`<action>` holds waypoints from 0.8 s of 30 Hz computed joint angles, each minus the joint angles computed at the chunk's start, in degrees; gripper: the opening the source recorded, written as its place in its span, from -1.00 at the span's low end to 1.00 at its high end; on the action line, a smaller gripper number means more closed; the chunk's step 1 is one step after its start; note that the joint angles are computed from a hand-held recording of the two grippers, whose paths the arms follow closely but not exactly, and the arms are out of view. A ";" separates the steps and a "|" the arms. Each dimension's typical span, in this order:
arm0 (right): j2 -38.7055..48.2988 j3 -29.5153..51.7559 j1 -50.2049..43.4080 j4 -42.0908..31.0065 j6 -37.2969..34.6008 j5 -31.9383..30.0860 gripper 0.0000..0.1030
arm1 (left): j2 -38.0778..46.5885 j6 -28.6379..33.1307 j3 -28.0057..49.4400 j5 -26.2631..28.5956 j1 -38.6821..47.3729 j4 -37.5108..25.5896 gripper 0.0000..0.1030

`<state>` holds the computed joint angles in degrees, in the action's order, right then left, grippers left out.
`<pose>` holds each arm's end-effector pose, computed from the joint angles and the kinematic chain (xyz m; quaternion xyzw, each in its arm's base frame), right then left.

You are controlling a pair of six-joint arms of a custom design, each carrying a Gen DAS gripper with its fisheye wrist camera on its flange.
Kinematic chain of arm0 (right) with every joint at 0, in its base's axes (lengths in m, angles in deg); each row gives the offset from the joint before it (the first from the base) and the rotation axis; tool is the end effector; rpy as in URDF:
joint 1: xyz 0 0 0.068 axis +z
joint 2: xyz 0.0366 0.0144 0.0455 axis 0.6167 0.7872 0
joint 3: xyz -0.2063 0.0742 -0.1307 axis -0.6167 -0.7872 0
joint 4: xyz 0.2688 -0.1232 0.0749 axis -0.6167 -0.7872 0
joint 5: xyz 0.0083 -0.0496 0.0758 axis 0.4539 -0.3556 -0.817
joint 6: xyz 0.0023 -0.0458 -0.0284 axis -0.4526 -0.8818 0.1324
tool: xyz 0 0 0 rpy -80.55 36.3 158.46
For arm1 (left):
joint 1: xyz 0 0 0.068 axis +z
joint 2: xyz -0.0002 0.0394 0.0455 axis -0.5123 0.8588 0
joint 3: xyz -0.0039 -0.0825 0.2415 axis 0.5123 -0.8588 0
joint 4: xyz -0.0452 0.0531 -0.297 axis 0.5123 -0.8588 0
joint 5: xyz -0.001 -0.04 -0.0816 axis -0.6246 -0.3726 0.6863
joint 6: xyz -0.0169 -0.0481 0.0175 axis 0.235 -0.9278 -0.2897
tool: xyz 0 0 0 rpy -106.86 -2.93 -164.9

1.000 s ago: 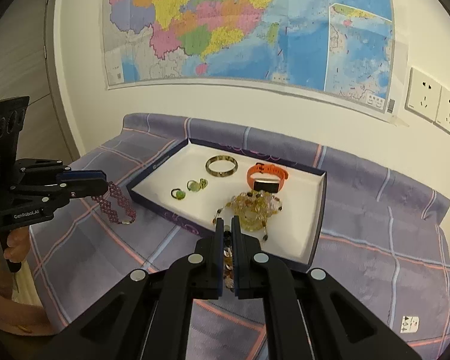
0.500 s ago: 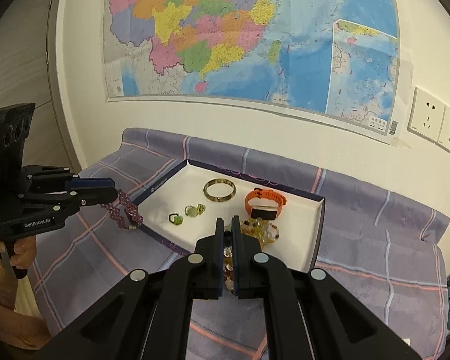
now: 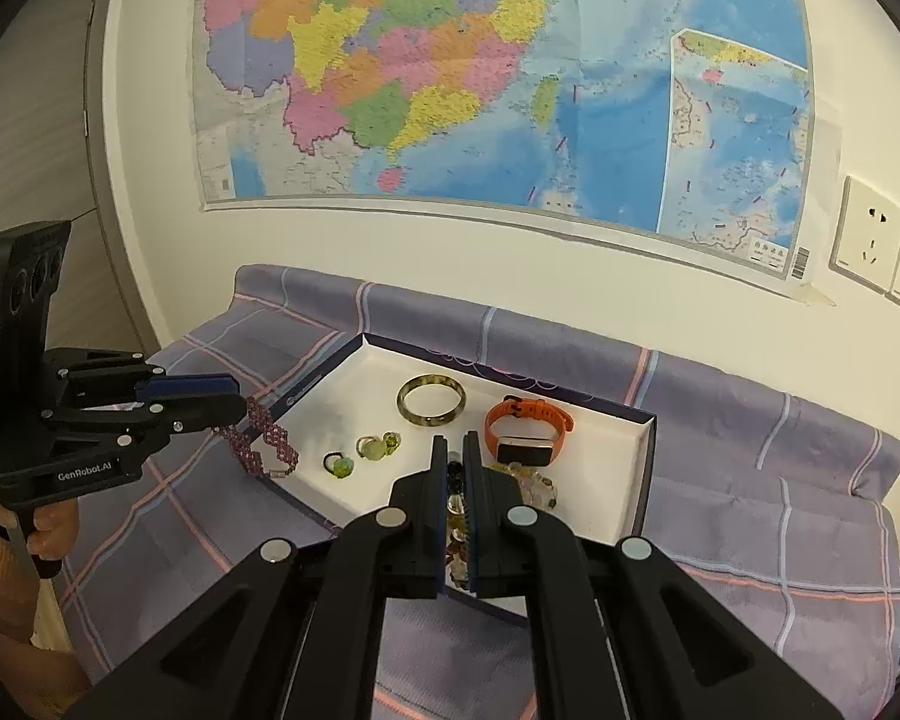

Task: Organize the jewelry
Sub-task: 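Lower the amber bracelet into the box with right tool while left tool lowers maroon bracelet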

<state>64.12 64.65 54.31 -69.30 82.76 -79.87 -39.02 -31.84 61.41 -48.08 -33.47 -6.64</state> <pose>0.1816 0.0549 0.2607 -0.1754 0.8632 0.0701 0.4681 0.2090 -0.0210 0.2461 0.1733 0.8787 -0.1143 0.4300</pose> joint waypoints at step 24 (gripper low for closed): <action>8.74 0.45 -2.63 5.20 0.03 -2.77 -0.93 | 9.32 -2.27 1.38 -2.47 -1.91 5.33 -0.72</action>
